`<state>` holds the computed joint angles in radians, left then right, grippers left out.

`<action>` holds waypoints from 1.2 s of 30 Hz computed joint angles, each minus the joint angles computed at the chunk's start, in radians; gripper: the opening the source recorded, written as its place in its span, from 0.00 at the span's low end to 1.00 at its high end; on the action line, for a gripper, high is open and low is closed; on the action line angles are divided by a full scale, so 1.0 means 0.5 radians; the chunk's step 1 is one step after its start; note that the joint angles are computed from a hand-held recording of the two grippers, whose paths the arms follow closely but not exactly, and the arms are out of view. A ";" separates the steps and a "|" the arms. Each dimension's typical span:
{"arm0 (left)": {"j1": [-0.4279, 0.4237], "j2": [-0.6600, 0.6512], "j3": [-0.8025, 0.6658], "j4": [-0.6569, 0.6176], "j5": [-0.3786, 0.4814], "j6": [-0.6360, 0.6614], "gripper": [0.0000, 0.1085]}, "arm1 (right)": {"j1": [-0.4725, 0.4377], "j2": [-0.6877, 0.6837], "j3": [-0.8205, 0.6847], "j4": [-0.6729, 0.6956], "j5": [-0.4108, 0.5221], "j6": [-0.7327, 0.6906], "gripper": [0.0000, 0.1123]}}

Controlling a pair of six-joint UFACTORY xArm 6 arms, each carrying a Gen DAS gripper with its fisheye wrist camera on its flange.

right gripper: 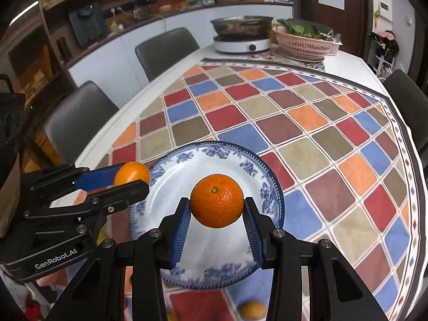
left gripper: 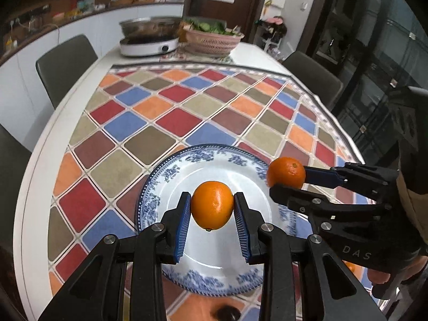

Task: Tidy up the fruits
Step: 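Carry both held tangerines over the blue-patterned plate with both tools, then lower the tangerines onto the plate and open both tools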

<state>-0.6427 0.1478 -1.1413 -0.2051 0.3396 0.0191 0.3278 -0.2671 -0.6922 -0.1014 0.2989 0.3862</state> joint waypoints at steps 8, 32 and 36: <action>0.070 0.349 -0.402 0.004 0.301 -0.022 0.30 | -0.054 0.315 -0.248 -0.109 0.141 -0.072 0.37; 0.106 0.674 -0.734 0.051 0.481 -0.073 0.30 | -0.114 0.603 -0.395 0.046 0.141 -0.222 0.37; 0.104 0.644 -0.710 0.053 0.455 -0.102 0.41 | -0.116 0.597 -0.385 0.107 0.130 -0.231 0.37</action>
